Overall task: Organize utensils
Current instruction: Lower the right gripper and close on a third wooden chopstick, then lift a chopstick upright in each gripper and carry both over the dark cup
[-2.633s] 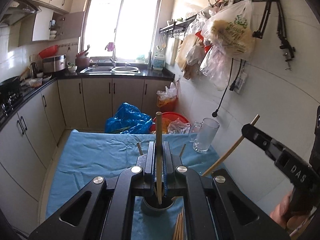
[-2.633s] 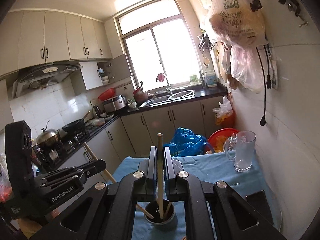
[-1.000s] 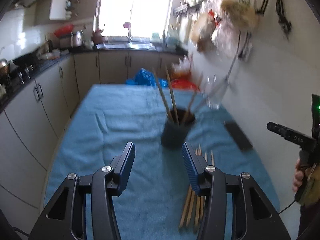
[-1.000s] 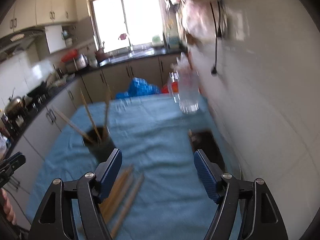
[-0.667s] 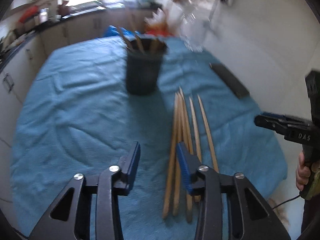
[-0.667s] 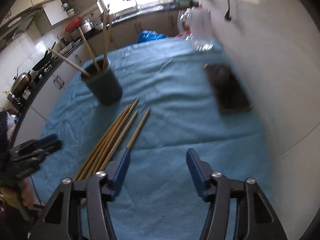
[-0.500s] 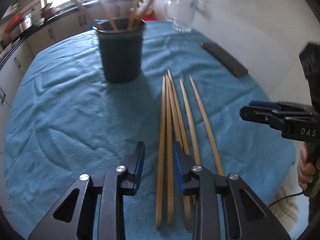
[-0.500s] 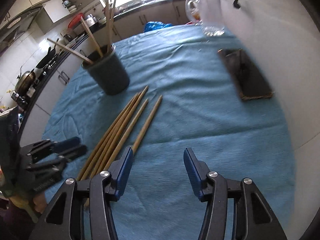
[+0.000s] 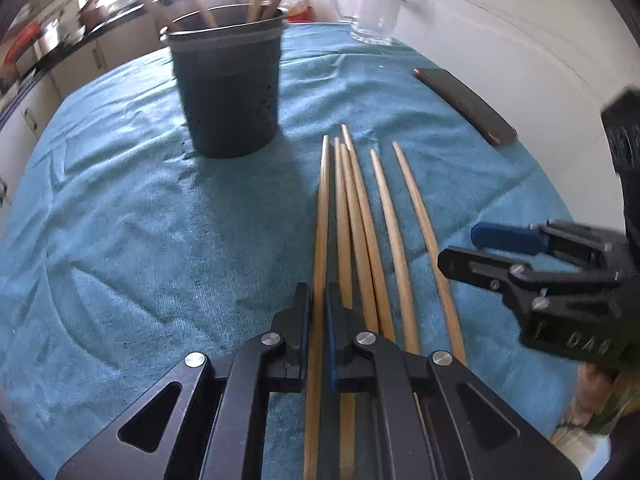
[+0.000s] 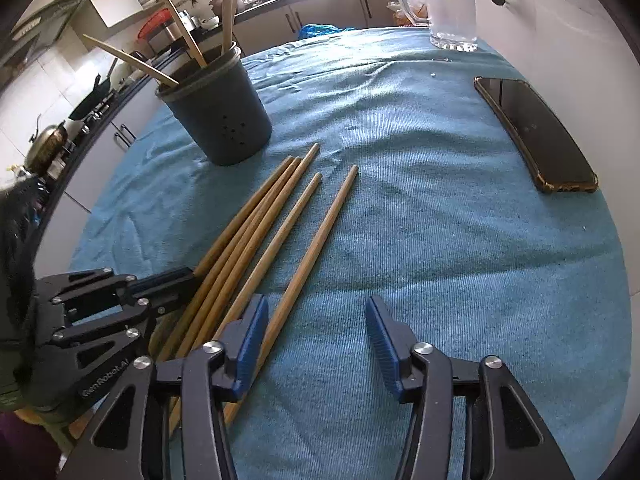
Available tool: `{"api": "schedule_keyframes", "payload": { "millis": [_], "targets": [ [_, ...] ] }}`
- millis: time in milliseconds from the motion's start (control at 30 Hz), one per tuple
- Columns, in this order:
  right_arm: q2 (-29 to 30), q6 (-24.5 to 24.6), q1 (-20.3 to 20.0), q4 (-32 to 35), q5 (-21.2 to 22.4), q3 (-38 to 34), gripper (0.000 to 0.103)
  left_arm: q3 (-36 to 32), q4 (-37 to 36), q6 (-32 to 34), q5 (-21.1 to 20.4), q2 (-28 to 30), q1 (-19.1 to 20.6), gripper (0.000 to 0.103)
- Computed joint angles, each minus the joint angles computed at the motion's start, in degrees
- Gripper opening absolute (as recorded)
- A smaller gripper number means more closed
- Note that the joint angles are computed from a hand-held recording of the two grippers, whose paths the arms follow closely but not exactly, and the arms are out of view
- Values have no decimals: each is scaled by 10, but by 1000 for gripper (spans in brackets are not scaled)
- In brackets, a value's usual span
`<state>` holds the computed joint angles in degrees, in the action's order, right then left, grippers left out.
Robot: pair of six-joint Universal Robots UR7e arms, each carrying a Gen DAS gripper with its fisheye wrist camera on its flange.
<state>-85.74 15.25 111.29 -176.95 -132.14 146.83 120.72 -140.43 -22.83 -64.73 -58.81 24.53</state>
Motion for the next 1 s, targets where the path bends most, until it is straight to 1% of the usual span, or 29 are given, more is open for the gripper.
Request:
{"api": "schedule_keyframes", "payload": {
  "millis": [67,167,200,233,267,333,400,433,500,600,667,800,1000],
  "targets": [
    [12,-4,3,-5,-9,-5,42,-5,5,-29,-9,-1,7,7],
    [32,-13,8,-14,-26,-13,37,0,20,-74,-15,-19,15,7],
    [37,-18,8,-20,-28,-14,36,3,22,-90,-26,-30,21,7],
    [40,-20,7,-23,-30,-15,32,7,28,-103,-36,-39,25,7],
    [42,-16,10,-15,-40,-18,25,9,36,-111,-44,-47,28,7],
    [38,-9,11,11,-50,-23,20,13,56,-121,-54,-63,32,7],
    [24,0,10,44,-50,-24,20,11,83,-126,-57,-76,33,7],
    [16,6,11,63,-52,-25,20,11,87,-126,-57,-79,33,7],
    [4,10,8,77,-46,-23,21,7,88,-118,-53,-81,35,7],
    [-11,12,-3,79,-26,-19,21,-11,85,-108,-44,-61,43,9],
    [-19,16,-10,80,-15,-19,21,-23,83,-98,-46,-50,53,10],
    [-18,19,-15,92,-24,-28,21,-54,81,-83,-27,-17,66,10],
    [-7,10,-33,112,-36,-57,21,-92,85,-75,-29,10,85,10]
  ]
}}
